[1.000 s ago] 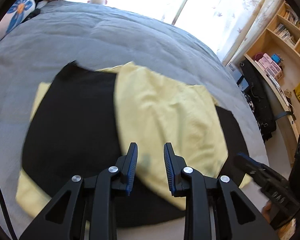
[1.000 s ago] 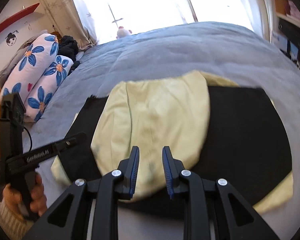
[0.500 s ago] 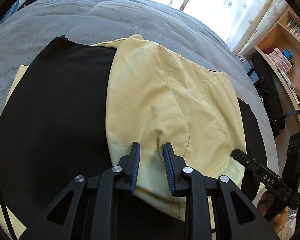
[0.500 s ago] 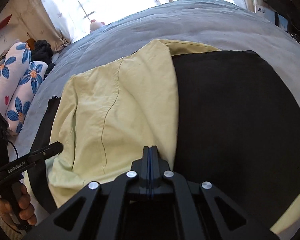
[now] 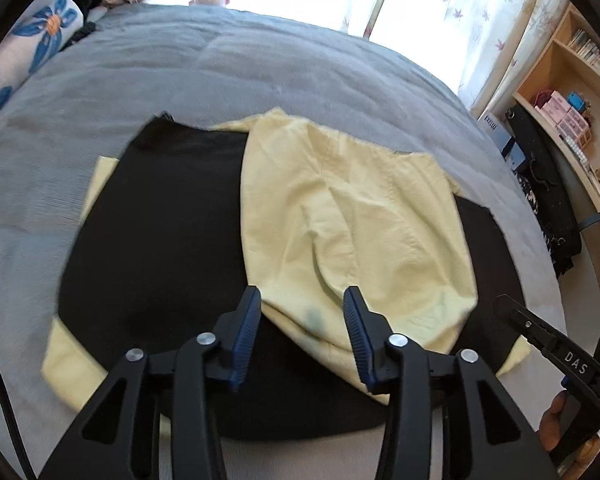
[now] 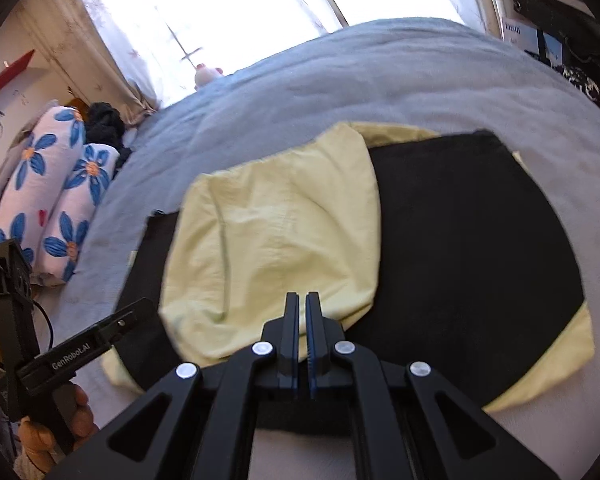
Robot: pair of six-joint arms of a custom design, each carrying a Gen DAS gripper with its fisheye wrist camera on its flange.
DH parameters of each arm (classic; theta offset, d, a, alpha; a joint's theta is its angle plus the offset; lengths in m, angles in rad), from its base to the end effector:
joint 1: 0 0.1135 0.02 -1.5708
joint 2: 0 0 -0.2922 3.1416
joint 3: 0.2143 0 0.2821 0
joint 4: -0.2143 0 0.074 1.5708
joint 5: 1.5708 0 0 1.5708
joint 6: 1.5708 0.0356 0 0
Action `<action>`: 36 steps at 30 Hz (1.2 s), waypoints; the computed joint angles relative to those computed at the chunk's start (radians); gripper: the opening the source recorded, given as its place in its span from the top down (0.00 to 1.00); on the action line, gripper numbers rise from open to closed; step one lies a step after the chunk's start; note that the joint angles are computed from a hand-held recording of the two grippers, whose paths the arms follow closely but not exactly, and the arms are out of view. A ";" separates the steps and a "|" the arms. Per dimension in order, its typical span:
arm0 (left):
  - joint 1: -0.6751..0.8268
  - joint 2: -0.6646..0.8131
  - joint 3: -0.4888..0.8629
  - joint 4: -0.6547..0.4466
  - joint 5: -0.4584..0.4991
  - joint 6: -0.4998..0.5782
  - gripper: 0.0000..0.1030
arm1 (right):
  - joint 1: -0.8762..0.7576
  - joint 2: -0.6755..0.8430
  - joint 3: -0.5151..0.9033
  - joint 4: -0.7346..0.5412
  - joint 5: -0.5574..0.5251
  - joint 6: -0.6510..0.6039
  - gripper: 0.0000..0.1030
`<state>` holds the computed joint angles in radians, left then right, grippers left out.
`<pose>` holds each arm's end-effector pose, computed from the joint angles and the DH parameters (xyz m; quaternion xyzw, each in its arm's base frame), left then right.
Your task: Fold large clothes
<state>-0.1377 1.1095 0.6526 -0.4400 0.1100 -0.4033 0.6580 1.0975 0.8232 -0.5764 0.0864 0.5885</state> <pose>0.2293 -0.0357 0.2219 -0.1068 0.9365 -0.1382 0.3042 0.1922 0.1447 0.2744 -0.0173 0.9350 0.1726 0.3094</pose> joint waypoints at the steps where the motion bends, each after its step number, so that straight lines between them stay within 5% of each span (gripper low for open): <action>1: -0.005 -0.034 0.004 -0.030 -0.006 -0.001 0.59 | 0.016 -0.018 0.011 -0.020 0.011 0.004 0.97; 13: -0.045 -0.466 0.136 -0.499 -0.090 -0.004 0.48 | 0.497 -0.141 0.408 -0.468 0.437 0.099 0.94; 18: -0.034 -0.581 0.185 -0.632 -0.092 0.006 0.35 | 0.760 -0.078 0.585 -0.702 0.645 0.237 0.55; 22: 0.008 -0.641 0.198 -0.710 -0.058 0.036 0.26 | 0.862 -0.023 0.651 -0.838 0.670 0.339 0.53; 30: 0.261 -0.707 0.077 -0.789 0.151 0.204 0.25 | 0.850 -0.055 0.471 -0.800 0.560 0.401 0.53; 36: 0.721 -0.654 -0.104 -0.801 0.473 0.504 0.25 | 0.794 -0.058 0.277 -0.680 0.636 0.408 0.53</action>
